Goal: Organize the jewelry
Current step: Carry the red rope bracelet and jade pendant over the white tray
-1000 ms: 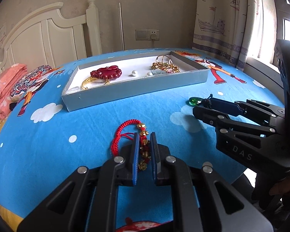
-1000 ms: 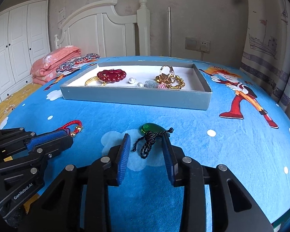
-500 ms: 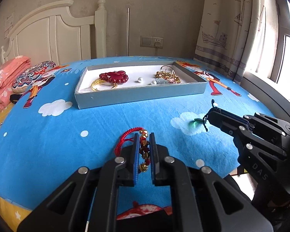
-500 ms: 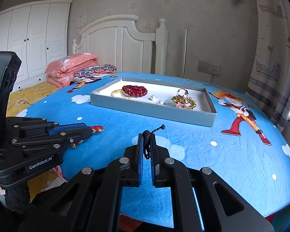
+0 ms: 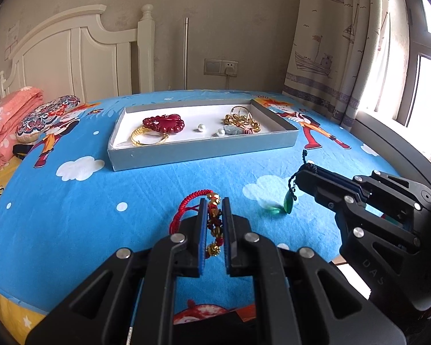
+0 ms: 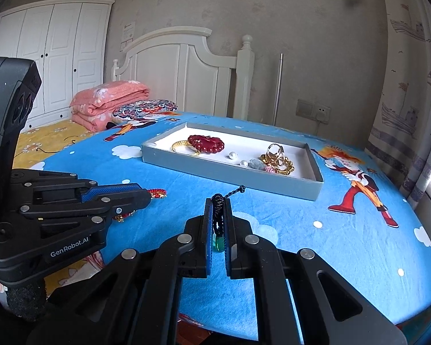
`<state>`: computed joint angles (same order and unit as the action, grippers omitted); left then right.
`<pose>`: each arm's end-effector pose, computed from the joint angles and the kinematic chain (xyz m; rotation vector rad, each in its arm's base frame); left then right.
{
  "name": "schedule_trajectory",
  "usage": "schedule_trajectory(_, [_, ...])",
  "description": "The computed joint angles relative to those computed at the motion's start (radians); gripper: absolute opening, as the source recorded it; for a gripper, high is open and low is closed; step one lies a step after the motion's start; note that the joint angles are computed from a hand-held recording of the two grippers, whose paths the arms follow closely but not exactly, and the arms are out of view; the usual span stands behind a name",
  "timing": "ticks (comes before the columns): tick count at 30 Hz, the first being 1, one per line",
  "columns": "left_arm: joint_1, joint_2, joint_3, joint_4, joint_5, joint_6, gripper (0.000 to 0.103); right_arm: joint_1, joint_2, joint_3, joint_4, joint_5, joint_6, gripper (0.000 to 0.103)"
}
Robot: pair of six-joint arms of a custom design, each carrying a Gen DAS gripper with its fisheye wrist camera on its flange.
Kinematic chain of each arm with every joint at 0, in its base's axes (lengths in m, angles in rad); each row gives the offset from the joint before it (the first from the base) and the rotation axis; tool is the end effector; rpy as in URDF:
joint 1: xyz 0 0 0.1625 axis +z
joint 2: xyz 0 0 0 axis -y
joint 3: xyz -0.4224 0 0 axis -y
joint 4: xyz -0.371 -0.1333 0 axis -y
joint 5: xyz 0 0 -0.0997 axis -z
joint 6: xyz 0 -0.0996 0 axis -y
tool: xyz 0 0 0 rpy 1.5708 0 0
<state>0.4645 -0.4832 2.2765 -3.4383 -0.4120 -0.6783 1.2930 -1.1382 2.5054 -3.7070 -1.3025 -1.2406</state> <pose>-0.2521 -0.3775 -0.0355 0.4148 2.1599 -1.1712 0.0465 -0.4194 0.1830 1.3379 -2.2525 1.0109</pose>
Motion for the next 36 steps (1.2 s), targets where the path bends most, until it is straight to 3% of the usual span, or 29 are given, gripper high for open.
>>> schedule_trajectory(9, [0.022, -0.011, -0.066, -0.015, 0.023, 0.087, 0.010, 0.047, 0.016, -0.056, 0.014, -0.032, 0.066, 0.007])
schedule_trajectory(25, [0.050, -0.045, -0.151, 0.179, 0.187, -0.013, 0.010, 0.149, 0.074, -0.219, 0.068, -0.164, 0.229, 0.007])
schedule_trajectory(29, [0.072, -0.042, -0.181, 0.150, 0.206, 0.049, 0.010, 0.179, 0.091, -0.271, 0.102, -0.200, 0.244, 0.007])
schedule_trajectory(36, [0.144, -0.014, -0.296, 0.032, 0.193, 0.276, 0.010, 0.229, 0.139, -0.378, 0.159, -0.260, 0.278, 0.007])
